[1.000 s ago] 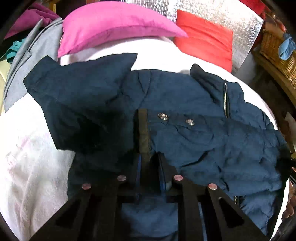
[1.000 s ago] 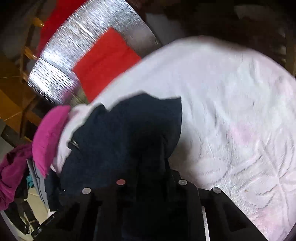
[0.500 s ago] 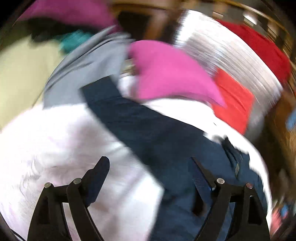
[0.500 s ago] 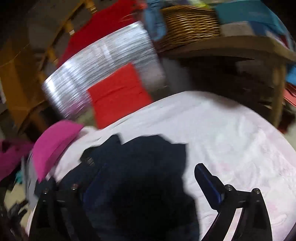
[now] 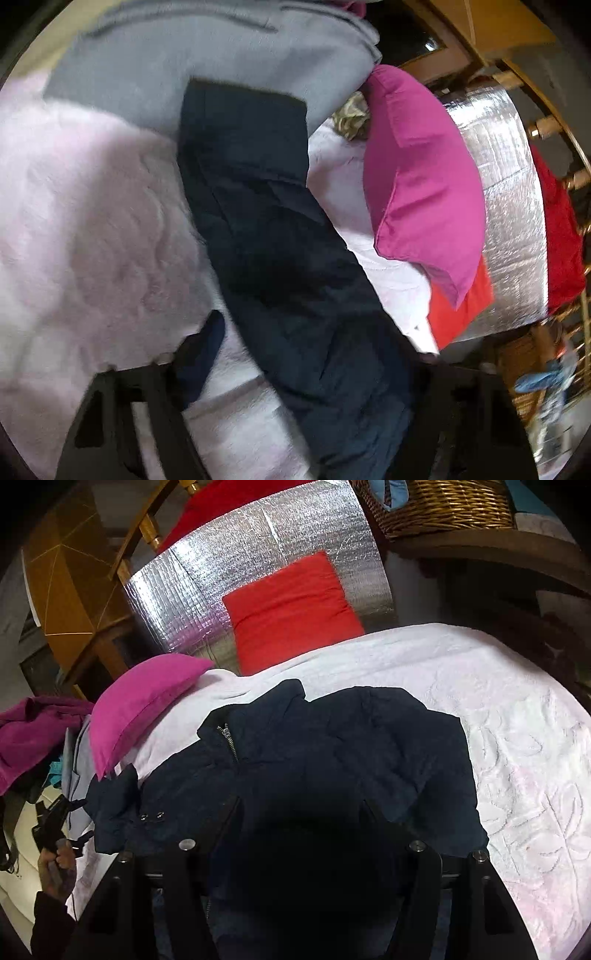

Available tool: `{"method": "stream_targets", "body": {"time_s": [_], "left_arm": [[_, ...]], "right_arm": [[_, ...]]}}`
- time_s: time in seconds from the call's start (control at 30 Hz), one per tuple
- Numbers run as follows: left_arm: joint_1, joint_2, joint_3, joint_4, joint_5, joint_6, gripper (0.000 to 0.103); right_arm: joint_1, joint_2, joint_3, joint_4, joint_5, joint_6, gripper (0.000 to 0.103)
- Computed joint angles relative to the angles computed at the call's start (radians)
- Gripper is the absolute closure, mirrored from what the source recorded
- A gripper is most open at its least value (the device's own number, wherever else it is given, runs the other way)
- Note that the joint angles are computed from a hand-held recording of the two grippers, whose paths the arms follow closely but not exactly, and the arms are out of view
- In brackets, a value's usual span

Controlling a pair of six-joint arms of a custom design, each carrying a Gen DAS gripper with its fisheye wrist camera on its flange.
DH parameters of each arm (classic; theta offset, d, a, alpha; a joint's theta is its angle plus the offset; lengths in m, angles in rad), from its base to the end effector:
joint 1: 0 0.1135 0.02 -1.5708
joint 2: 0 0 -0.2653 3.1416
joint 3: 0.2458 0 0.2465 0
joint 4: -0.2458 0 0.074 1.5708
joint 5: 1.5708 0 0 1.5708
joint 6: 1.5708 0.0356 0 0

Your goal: Fold large clothes

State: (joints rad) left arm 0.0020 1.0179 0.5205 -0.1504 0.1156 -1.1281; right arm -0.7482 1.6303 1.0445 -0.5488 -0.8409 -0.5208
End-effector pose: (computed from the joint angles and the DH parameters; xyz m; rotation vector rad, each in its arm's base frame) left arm 0.2066 -0.0037 0.2119 -1.1845 1.9928 -0.7285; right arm 0.2449 -0.1911 0.2075 0.0339 2.2705 0.5168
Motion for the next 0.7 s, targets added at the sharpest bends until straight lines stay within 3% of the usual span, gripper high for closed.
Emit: {"method": "stream_targets", "body": {"time_s": [0.1,0.17,0.23,0.33,0.53,0.63,0.7], "left_arm": [[-0.014,0.074,0.006,0.062,-0.023,0.025,0.060],[-0.034,0.082,0.007,0.074,-0.042,0.030,0.081],[-0.059,0.069,0.018,0.071,-0.070,0.039,0.087],[-0.140,0.022,0.083,-0.016,-0.175,0.062,0.091],[-0.478,-0.001,0.365,-0.297,-0.486,0.074,0.095],[-0.796,0.082,0.552,-0.419,-0.757,0.059,0.096],[-0.968,0.200,0.671,-0.435,-0.862,0.072,0.096]], "right_arm": [[-0.008,0.010,0.016,-0.009,0.000,-0.017,0.036],[-0.016,0.017,0.024,-0.020,-0.002,-0.031,0.036],[-0.021,0.018,0.026,-0.017,0.001,-0.034,0.043],[-0.052,0.023,0.044,-0.038,-0.023,-0.041,0.045],[-0.122,0.043,0.116,-0.109,-0.109,-0.027,0.045],[-0.166,0.056,0.159,-0.157,-0.157,-0.024,0.045],[-0.193,0.068,0.185,-0.181,-0.184,-0.015,0.045]]}}
